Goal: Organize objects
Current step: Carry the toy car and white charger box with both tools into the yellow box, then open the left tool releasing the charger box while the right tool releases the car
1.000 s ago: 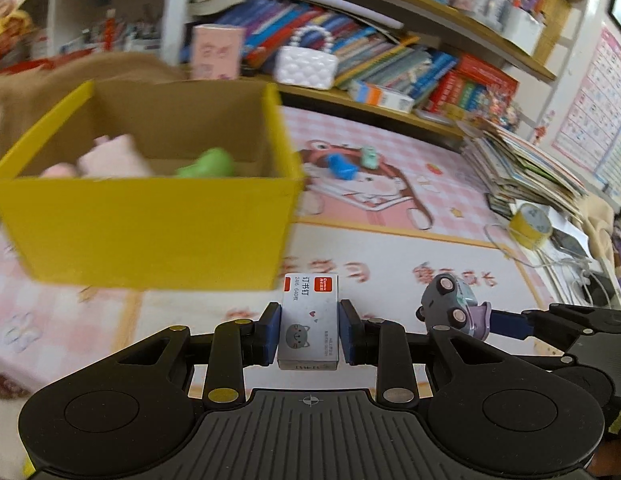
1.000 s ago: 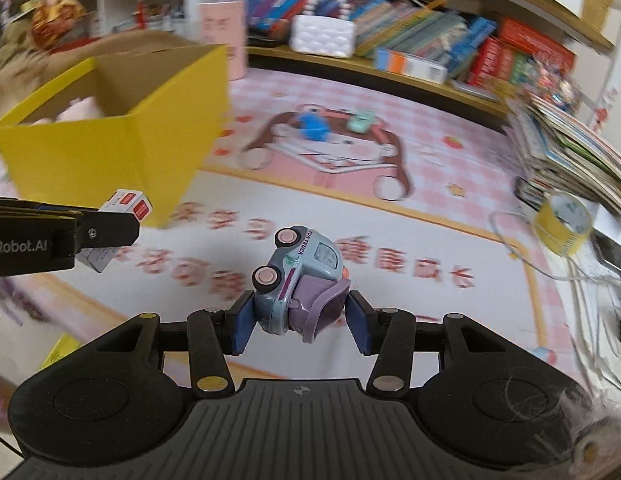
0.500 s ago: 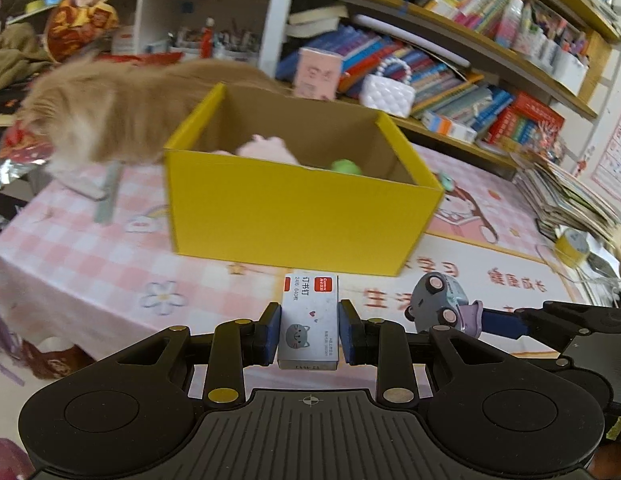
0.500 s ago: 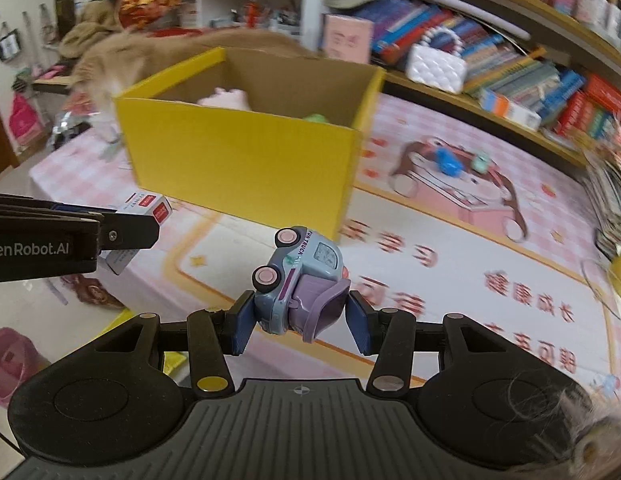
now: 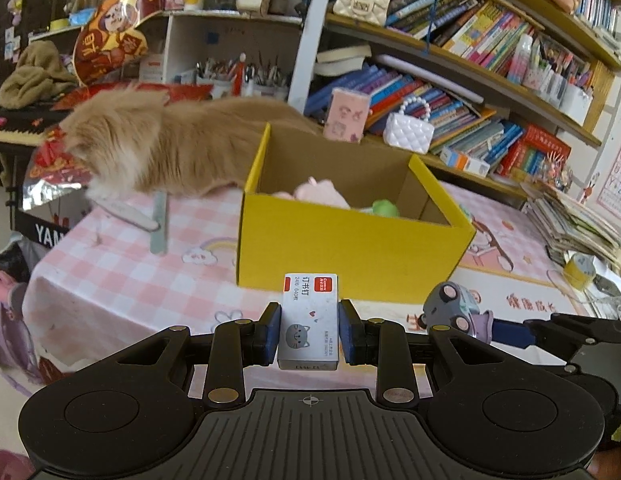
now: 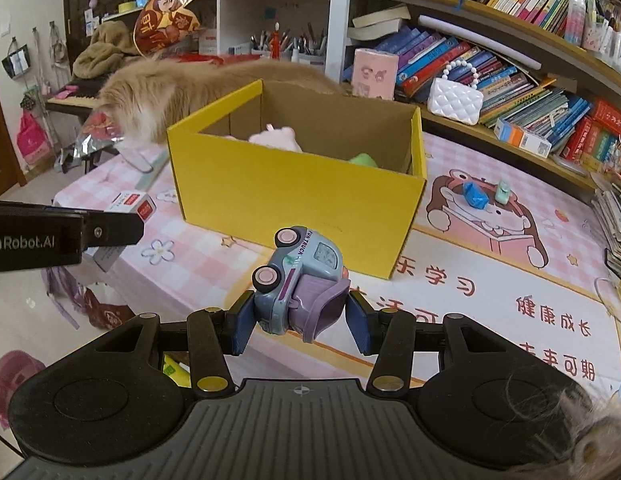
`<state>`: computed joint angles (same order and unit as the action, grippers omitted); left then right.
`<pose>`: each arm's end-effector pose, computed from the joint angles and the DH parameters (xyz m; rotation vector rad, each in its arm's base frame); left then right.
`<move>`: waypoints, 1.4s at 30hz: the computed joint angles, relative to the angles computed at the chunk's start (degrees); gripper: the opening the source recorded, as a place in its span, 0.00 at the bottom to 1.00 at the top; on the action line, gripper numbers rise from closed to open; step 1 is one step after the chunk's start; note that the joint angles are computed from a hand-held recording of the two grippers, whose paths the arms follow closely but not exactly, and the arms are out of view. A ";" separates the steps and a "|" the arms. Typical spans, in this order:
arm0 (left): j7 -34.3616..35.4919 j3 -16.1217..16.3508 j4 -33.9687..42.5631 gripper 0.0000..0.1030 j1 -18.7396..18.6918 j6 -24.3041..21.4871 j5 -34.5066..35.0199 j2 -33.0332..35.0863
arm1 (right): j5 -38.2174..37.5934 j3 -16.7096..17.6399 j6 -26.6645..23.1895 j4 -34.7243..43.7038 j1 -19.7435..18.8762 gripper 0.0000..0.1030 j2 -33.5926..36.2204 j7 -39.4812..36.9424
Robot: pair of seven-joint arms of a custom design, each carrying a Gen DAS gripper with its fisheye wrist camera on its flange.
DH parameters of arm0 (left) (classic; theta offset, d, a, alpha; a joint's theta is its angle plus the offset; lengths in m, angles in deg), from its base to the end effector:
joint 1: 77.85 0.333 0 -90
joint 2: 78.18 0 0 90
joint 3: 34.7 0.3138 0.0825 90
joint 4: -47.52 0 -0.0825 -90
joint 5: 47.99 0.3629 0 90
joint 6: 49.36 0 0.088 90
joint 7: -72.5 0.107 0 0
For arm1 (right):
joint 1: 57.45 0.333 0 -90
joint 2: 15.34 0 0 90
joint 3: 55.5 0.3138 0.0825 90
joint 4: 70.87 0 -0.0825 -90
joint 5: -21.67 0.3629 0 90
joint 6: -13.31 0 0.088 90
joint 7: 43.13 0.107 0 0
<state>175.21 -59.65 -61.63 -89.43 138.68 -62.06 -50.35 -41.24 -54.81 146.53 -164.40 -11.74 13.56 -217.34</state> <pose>0.5688 -0.3405 0.3822 -1.3666 2.1901 -1.2363 0.4854 0.4851 0.3623 -1.6163 1.8680 -0.9038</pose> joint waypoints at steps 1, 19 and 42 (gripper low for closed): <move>0.27 -0.53 0.28 0.28 0.51 0.22 0.28 0.19 | 0.03 -0.03 -0.37 0.42 0.12 0.44 0.15 -0.09; -0.12 5.55 24.07 0.28 -7.92 -1.66 2.30 12.01 | -14.81 -4.03 -0.11 6.47 -2.02 0.44 0.61 -0.04; -17.87 21.74 66.48 0.28 -20.86 -32.17 15.79 36.09 | 9.43 -5.90 18.78 10.25 -12.22 0.44 8.04 -29.45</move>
